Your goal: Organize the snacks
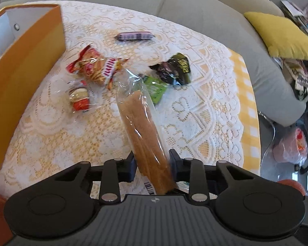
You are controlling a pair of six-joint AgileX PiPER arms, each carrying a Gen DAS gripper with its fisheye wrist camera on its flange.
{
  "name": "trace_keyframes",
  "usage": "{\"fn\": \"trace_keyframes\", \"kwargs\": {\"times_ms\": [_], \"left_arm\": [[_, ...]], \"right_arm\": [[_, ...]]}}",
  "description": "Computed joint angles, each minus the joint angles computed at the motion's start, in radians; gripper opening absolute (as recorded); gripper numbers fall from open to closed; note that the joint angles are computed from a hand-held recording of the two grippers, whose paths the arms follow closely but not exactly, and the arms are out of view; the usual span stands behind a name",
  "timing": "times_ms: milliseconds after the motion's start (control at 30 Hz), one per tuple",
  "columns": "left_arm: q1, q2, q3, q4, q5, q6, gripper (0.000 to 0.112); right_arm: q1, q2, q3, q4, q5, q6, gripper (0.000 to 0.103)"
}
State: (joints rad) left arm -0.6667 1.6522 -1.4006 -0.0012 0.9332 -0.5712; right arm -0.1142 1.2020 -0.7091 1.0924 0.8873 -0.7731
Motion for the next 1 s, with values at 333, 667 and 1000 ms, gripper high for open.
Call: {"fn": "trace_keyframes", "kwargs": {"times_ms": [333, 667, 1000], "left_arm": [[0.03, -0.068, 0.038, 0.136, -0.012, -0.032, 0.034], [0.099, -0.04, 0.064, 0.158, -0.038, -0.035, 0.032], [0.145, -0.033, 0.083, 0.083, -0.063, -0.021, 0.034]], "right_arm": [[0.013, 0.043, -0.003, 0.119, 0.021, -0.11, 0.045], [0.103, 0.099, -0.047, -0.025, -0.166, -0.005, 0.045], [0.308, 0.275, -0.178, -0.538, -0.509, 0.369, 0.049]]}}
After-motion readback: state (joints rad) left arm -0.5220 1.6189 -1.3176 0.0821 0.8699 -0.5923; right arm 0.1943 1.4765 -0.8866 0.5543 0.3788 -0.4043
